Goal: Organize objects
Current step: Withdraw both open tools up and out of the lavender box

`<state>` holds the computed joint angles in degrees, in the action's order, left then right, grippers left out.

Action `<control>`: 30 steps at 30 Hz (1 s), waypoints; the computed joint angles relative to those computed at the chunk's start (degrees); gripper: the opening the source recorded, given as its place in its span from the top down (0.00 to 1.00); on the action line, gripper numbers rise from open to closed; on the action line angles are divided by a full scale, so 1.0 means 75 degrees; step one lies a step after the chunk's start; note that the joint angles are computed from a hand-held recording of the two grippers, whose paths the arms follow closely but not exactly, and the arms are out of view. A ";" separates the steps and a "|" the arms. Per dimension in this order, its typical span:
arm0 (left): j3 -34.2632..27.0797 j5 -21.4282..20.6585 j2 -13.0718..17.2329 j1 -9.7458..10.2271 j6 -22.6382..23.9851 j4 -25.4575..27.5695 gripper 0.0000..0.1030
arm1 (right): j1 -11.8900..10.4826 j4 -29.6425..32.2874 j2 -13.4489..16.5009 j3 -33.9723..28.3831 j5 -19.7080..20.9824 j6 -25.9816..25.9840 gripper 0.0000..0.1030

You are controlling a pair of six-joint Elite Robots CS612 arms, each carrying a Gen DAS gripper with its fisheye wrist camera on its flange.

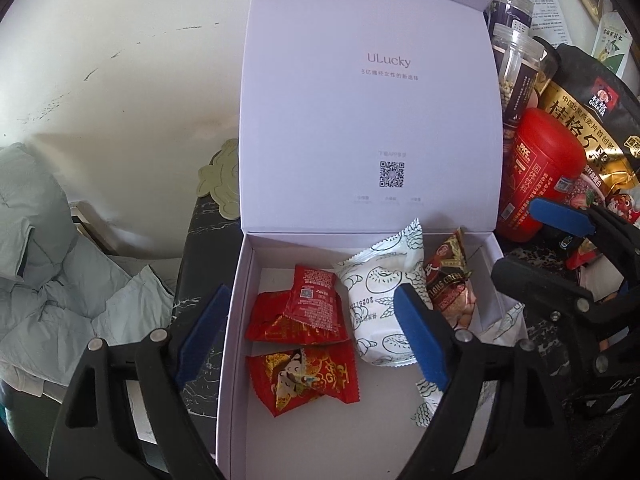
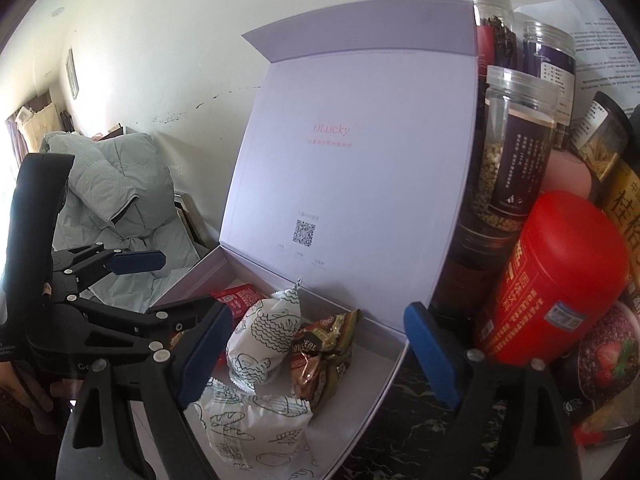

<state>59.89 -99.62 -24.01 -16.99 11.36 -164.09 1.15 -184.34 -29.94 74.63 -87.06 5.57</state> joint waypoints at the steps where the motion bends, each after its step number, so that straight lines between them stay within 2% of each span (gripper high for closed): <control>1: 0.0025 -0.0020 -0.0022 0.0015 -0.0064 -0.0023 0.19 | 0.0007 -0.0030 -0.0048 0.0055 -0.0061 -0.0032 0.11; 6: 0.0485 -0.0248 -0.0376 0.0007 -0.0157 -0.0190 0.19 | 0.0052 -0.0277 -0.0291 0.0329 -0.0313 -0.0054 0.08; 16: 0.1546 -0.0071 -0.1115 -0.0005 -0.0290 -0.1222 0.19 | 0.0147 -0.0648 -0.0920 0.1036 -0.0559 0.0073 0.07; 25: 0.2300 0.0119 -0.1598 0.0012 -0.0349 -0.2191 0.09 | 0.0328 -0.1036 -0.1400 0.1616 -0.0936 0.0037 0.07; 30: 0.2704 0.0351 -0.1854 -0.0002 -0.0359 -0.2447 0.07 | 0.0380 -0.1250 -0.1628 0.1959 -0.1027 0.0148 0.07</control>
<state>80.16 -96.99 -37.92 -17.01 8.66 -182.44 4.00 -193.72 -42.15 89.32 -94.76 6.67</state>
